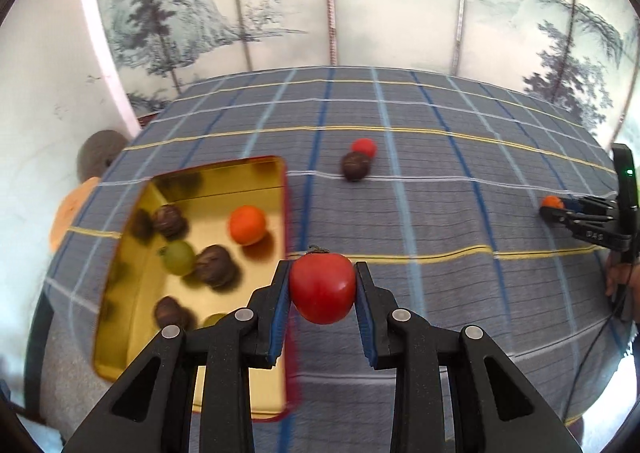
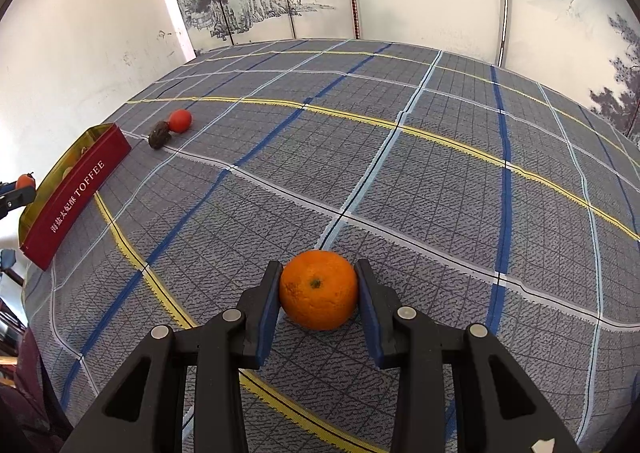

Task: Organize fruits
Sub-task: 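Carry the red tomato into the tin and open the left gripper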

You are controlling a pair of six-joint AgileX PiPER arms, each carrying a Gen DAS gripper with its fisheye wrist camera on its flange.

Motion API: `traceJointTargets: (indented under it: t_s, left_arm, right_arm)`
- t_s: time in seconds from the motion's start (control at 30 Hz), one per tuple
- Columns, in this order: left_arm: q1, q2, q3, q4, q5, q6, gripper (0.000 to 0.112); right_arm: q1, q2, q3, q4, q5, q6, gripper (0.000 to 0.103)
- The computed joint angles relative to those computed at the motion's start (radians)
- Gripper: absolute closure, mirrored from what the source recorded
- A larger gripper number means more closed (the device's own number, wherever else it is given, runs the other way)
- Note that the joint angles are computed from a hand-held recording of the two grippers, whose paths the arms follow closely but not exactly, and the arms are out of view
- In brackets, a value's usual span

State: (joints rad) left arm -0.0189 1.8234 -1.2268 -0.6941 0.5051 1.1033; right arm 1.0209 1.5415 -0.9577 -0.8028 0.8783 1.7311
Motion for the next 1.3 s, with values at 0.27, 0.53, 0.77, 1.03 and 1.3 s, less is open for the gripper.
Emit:
traceJointTargets:
  t_s: [0.27,0.53,0.77,1.03,1.3]
  left_arm:
    - [0.051,0.019,0.025,-0.020,-0.092,0.041,0.081]
    - [0.085,0.085,-0.020,0.032,-0.117,-0.010,0.081]
    - [0.103,0.138,-0.061,0.082,-0.120,-0.066,0.081]
    - [0.115,0.165,-0.081,0.093,-0.139,-0.083,0.080]
    - [0.112,0.181,-0.095,0.100,-0.158,-0.088,0.080]
  right_arm:
    - [0.001,0.006,-0.007,0.004,0.010,-0.009,0.069]
    - [0.003,0.008,-0.010,0.006,0.014,-0.013,0.068]
    - [0.004,0.011,-0.013,0.007,0.015,-0.014,0.068]
    - [0.004,0.012,-0.014,0.007,0.017,-0.016,0.068]
    - [0.004,0.015,-0.017,0.009,0.020,-0.020,0.067]
